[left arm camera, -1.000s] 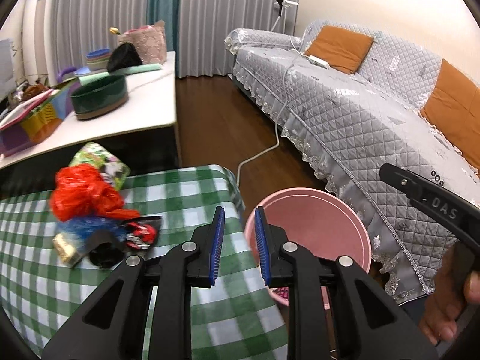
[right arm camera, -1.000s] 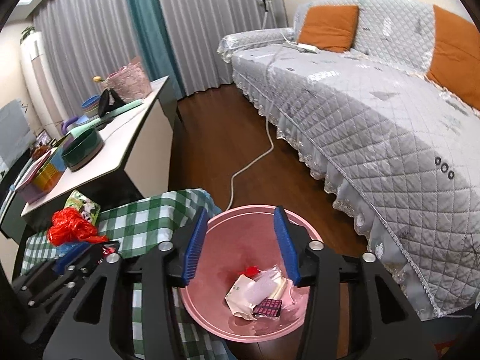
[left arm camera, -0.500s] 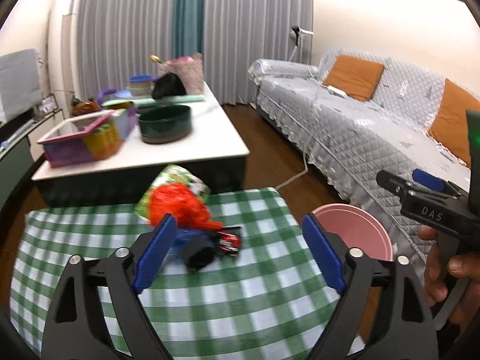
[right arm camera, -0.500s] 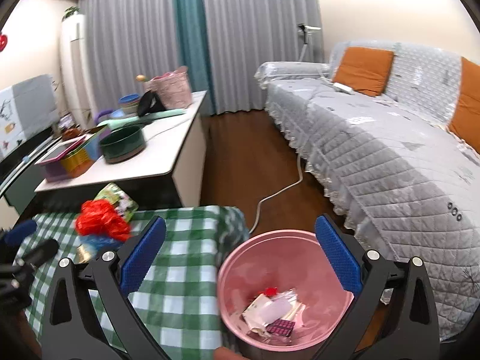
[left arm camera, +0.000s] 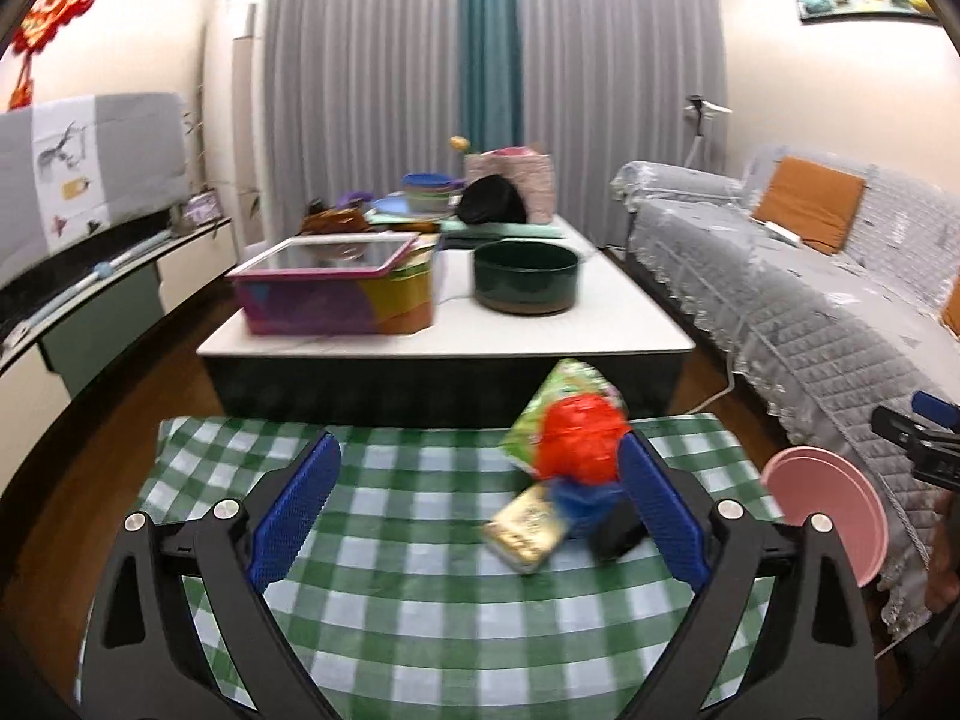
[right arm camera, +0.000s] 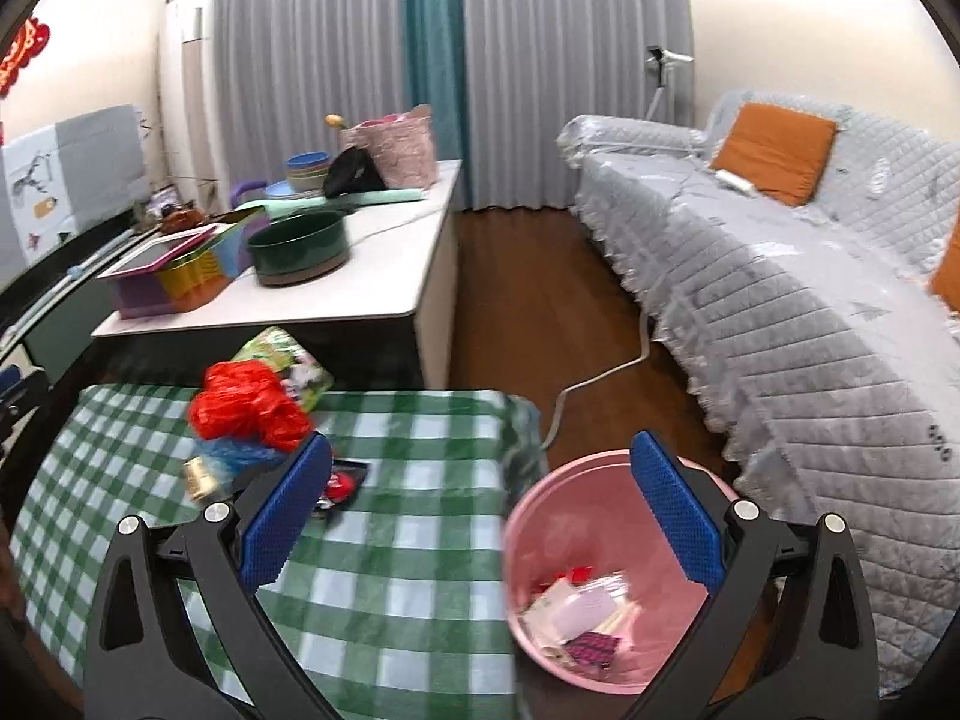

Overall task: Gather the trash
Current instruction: 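Move both grippers back over the remaining trash on the table, then grasp the cream tissue pack with the left gripper while the right gripper grasps the black-and-red snack wrapper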

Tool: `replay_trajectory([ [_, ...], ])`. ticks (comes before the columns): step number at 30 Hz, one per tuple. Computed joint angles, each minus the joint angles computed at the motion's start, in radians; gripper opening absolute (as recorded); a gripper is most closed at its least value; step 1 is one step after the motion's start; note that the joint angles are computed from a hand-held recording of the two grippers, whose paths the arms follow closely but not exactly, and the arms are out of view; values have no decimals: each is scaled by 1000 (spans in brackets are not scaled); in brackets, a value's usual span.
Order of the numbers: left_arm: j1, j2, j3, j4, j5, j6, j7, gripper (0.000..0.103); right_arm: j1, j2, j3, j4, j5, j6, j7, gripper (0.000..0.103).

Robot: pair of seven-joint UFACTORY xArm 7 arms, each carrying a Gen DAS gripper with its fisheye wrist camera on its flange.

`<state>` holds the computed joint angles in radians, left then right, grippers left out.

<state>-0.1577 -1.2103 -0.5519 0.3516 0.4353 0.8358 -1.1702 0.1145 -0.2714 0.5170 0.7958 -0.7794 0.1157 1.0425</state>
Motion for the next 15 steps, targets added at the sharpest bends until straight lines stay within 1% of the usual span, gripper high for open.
replay_trajectory([
  [3,-36,-46,24,-70,-20,-3,-14,89,-8,31,31,19,-44,5,19,98],
  [5,-46,-42,25,-100,-31,-13,-27,82,-12,51,48,33,-104,17,62,98],
  [6,-52,-34,32,-118,-36,-28,-32,76,-6,66,50,39,-128,22,76,97],
  [7,-55,-31,39,-132,-36,-45,-37,74,6,76,44,44,-142,24,84,96],
  [9,-59,-19,43,-165,-31,-92,-47,74,26,109,38,58,-176,31,106,84],
  [10,-57,-7,41,-175,-26,-113,-51,74,33,127,38,69,-197,39,126,80],
  [11,-53,4,41,-182,-21,-129,-54,74,46,148,31,77,-204,41,131,70],
  [12,-44,24,43,-192,-13,-160,-57,74,65,178,19,85,-190,37,116,56],
  [14,-29,44,47,-212,-2,-206,-68,74,93,221,-1,99,-191,28,113,49],
  [15,-16,61,47,-220,4,-238,-76,74,103,242,-9,109,-215,22,134,49],
])
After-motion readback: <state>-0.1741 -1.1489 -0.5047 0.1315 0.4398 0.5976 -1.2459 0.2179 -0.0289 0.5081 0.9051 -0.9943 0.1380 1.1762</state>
